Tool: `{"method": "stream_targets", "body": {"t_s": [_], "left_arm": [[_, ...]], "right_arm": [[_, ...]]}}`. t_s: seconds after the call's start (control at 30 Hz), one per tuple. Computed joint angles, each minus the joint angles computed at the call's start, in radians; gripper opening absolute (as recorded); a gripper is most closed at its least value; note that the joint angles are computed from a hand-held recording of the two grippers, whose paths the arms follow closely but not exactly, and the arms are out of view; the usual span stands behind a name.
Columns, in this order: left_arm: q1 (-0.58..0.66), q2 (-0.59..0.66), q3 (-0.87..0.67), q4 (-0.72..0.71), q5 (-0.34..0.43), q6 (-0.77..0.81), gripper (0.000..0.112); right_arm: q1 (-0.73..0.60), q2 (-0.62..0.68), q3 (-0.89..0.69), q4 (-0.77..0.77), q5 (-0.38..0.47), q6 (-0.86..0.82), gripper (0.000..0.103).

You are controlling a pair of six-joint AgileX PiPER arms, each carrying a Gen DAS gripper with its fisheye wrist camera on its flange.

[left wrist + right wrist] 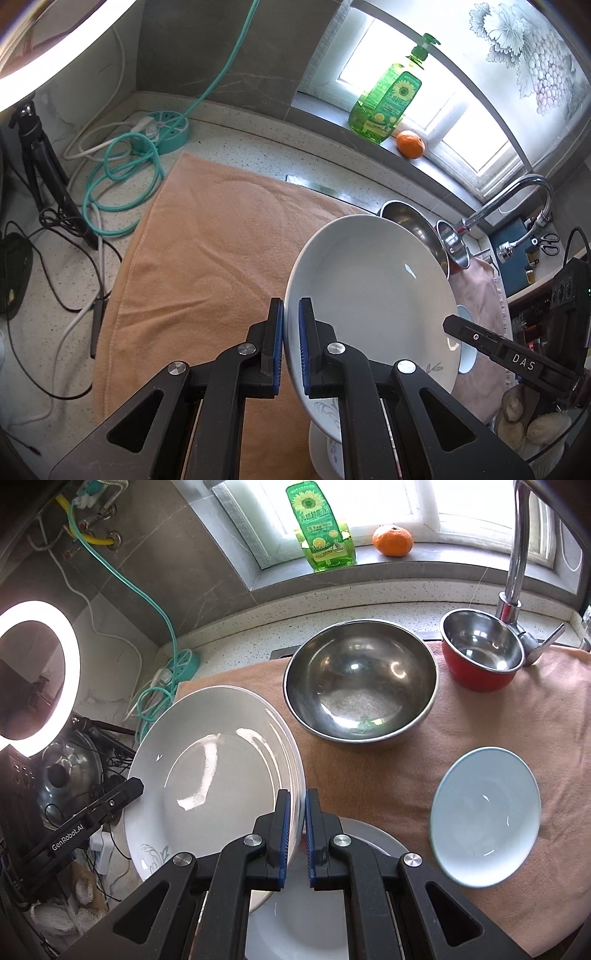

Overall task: Organize plates and bowls
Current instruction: 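Lower the white plate onto the pink-rose plate with both grippers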

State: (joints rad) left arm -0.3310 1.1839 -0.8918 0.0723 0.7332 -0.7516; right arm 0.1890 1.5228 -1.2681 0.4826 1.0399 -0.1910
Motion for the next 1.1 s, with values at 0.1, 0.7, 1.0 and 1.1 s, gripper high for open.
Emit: {"method": "stream_targets", "body": {"t_s": [0.1,0.7,1.0,1.1], "left_arm": [[-0.060,-0.017,0.015,0.050,0.007,-0.086,0.006],[-0.307,-0.026,0.053,0.204,0.039,-0.389,0.006],[-0.389,-0.007,0.064,0.239,0.040,-0.479,0.006],[-0.411,-0.001,0.073,0.245,0.035,-0.503,0.006]], "right_arm": [[-0.023,-0.027,0.026,0.006,0.010,-0.023,0.007],[-0.159,-0.166,0.214,0.029,0.040,-0.147,0.007],[-0.217,-0.200,0.272,0.030,0.053,-0.193,0.007],[-0.232,-0.206,0.288,0.029,0.053,-0.205,0.007]]}}
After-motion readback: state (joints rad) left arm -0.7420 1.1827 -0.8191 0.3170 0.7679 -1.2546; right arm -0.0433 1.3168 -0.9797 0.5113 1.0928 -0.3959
